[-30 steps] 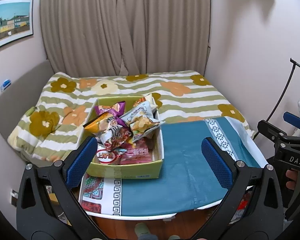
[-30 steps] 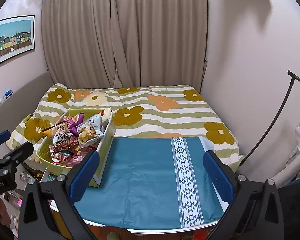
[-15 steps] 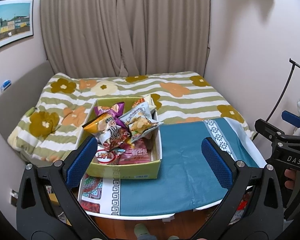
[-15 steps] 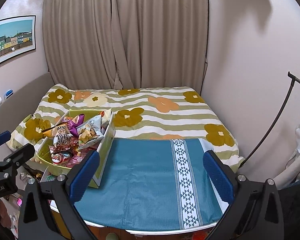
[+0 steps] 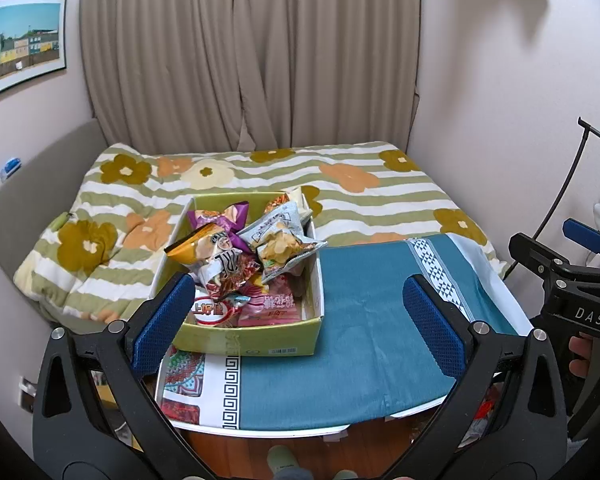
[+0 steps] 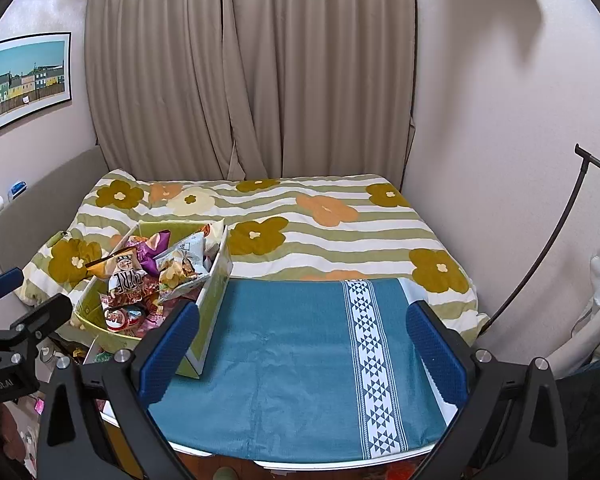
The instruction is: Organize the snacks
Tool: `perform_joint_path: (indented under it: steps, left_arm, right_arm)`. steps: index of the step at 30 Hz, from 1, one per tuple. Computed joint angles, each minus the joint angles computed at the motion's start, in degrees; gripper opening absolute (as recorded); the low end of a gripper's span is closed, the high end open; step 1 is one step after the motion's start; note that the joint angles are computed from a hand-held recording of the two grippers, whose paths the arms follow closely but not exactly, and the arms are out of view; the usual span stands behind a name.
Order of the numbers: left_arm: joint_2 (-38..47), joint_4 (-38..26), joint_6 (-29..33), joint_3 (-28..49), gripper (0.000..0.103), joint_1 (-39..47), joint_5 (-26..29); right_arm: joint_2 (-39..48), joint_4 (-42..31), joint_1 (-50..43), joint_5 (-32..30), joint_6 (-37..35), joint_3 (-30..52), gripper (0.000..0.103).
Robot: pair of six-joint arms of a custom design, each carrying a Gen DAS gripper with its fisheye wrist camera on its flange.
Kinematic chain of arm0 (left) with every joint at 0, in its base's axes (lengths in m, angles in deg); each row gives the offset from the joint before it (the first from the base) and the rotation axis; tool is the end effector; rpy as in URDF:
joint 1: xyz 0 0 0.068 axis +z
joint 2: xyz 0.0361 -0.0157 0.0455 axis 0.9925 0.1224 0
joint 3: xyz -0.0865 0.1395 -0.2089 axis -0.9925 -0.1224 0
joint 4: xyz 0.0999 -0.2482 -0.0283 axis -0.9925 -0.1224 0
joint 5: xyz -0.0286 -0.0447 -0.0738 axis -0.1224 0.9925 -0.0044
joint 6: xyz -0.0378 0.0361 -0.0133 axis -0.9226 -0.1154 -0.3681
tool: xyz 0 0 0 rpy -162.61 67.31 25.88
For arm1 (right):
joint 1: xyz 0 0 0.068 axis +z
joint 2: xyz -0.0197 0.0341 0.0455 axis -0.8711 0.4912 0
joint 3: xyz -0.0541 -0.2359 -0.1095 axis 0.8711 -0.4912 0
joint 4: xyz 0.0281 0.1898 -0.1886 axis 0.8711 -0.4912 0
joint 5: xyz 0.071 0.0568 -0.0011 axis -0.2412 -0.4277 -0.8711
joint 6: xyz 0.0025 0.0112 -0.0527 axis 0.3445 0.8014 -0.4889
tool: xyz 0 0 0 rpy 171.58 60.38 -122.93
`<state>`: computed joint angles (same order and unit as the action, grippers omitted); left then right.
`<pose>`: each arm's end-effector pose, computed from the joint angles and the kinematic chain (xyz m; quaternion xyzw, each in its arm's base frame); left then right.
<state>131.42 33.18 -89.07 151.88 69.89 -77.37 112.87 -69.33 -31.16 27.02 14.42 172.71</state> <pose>0.2957 -0.0629 0.3630 0.0159 0.8893 -0.0080 0.4570 0.3076 0.1583 0.3627 -0.0218 0.8896 0.0078 0.4562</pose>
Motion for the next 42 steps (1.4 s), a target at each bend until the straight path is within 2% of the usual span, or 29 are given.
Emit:
perform_joint_path:
  steps: [19, 28, 42]
  left_arm:
    - [-0.27, 0.62, -0.51, -0.29, 0.103, 0.49, -0.15]
    - [-0.63, 1.53, -1.04, -0.99, 0.103, -1.21, -4.70]
    - [-2.74, 2.26, -3.07, -3.48, 0.103, -2.51, -6.50]
  right_arm:
    - [0.59, -0.59, 0.22, 0.16, 0.20, 1.16, 0.103]
    - [1.00, -0.87, 0.33, 0.16, 0.14, 1.72, 0.103]
    - [0.74, -0.26, -0.86, -1.29, -0.75, 0.67, 0.103]
